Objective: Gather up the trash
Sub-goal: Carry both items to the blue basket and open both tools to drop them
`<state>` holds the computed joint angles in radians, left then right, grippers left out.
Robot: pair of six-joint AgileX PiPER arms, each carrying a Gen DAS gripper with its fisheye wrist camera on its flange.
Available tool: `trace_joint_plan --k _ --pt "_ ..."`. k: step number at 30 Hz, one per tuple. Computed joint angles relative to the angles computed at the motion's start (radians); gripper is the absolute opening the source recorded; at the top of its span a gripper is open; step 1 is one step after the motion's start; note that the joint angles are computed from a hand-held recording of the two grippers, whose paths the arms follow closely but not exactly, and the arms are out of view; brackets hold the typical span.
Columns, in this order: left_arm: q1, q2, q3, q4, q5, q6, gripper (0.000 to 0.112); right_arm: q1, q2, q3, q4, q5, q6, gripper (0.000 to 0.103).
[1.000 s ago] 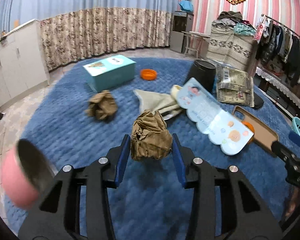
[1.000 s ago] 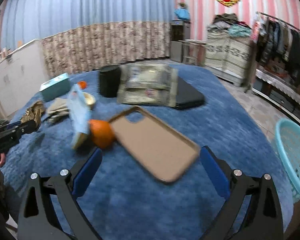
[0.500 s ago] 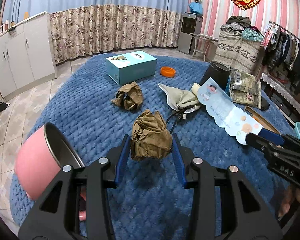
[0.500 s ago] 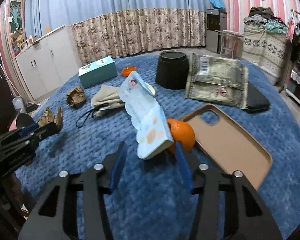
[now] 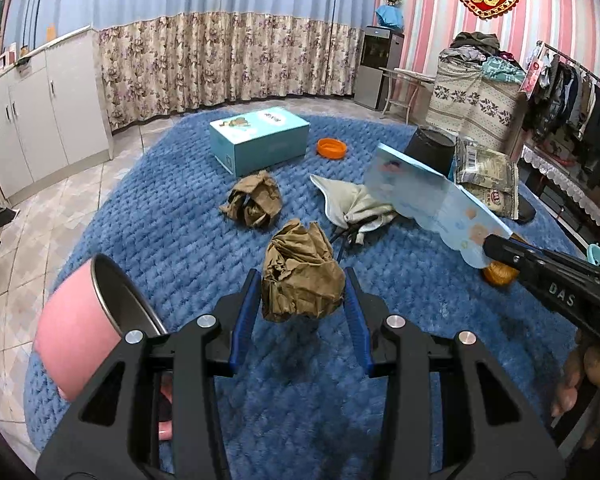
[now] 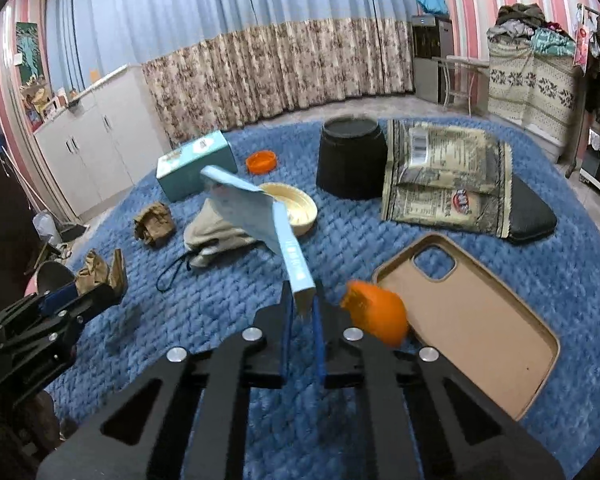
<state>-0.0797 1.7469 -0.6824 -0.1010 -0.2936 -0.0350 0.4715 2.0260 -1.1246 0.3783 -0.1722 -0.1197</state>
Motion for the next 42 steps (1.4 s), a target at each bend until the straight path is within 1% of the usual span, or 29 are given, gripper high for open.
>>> trace_joint_plan --k 5,8,12,14,17,19,22,23,24,26,29,30,32,35,36,38,39,42 --pt "-0.048 -0.037 -0.004 -0.144 0.004 0.136 0.040 -0.001 -0.124 0.169 0.003 -0.170 -0.002 0.007" --pt "-0.088 -0.056 -0.016 -0.216 0.002 0.207 0.040 -0.019 -0.213 0.268 0.044 -0.242 -0.046 0.007" --pt "-0.162 -0.071 -0.047 -0.319 0.000 0.296 0.040 -0.062 -0.338 0.397 0.122 -0.306 -0.126 0.007" --pt "-0.207 -0.071 -0.069 -0.365 -0.002 0.330 0.040 -0.098 -0.398 0.460 0.138 -0.324 -0.140 0.007" --pt "-0.269 -0.062 -0.100 -0.408 -0.011 0.360 0.040 -0.179 -0.497 0.558 0.181 -0.338 -0.180 0.007" --pt "-0.325 -0.046 -0.132 -0.452 -0.020 0.390 0.040 -0.247 -0.545 0.603 0.173 -0.332 -0.177 0.007" --pt "-0.408 -0.010 -0.186 -0.506 -0.029 0.433 0.040 -0.385 -0.611 0.670 0.084 -0.319 -0.105 0.007" --pt "-0.441 -0.002 -0.201 -0.552 -0.034 0.474 0.040 -0.420 -0.624 0.683 0.051 -0.317 -0.080 0.007" --pt "-0.472 0.015 -0.223 -0.583 -0.036 0.503 0.040 -0.489 -0.647 0.708 -0.015 -0.312 -0.031 0.007" --pt "-0.520 0.045 -0.261 -0.607 -0.036 0.526 0.040 -0.565 -0.667 0.736 -0.084 -0.315 0.017 0.007" --pt "-0.583 0.096 -0.329 -0.634 -0.021 0.551 0.040 -0.724 -0.697 0.781 -0.257 -0.322 0.139 0.007" --pt "-0.606 0.117 -0.356 -0.622 -0.012 0.536 0.040 -0.801 -0.702 0.795 -0.347 -0.331 0.204 0.007" --pt "-0.644 0.156 -0.411 -0.632 0.007 0.546 0.040 -0.935 -0.691 0.800 -0.528 -0.349 0.340 0.007" --pt "-0.690 0.212 -0.492 -0.676 0.037 0.597 0.040 -1.096 -0.679 0.813 -0.713 -0.388 0.473 0.007" --pt "-0.710 0.234 -0.528 -0.705 0.049 0.632 0.040 -1.127 -0.671 0.821 -0.737 -0.406 0.488 0.007" --pt "-0.735 0.271 -0.582 -0.700 0.065 0.638 0.040 -1.216 -0.631 0.809 -0.838 -0.439 0.560 0.007" --pt "-0.750 0.291 -0.613 -0.689 0.075 0.633 0.040 -1.236 -0.615 0.802 -0.852 -0.447 0.569 0.007" --pt "-0.794 0.357 -0.718 -0.783 0.102 0.741 0.040 -1.297 -0.561 0.782 -0.889 -0.477 0.581 0.007"
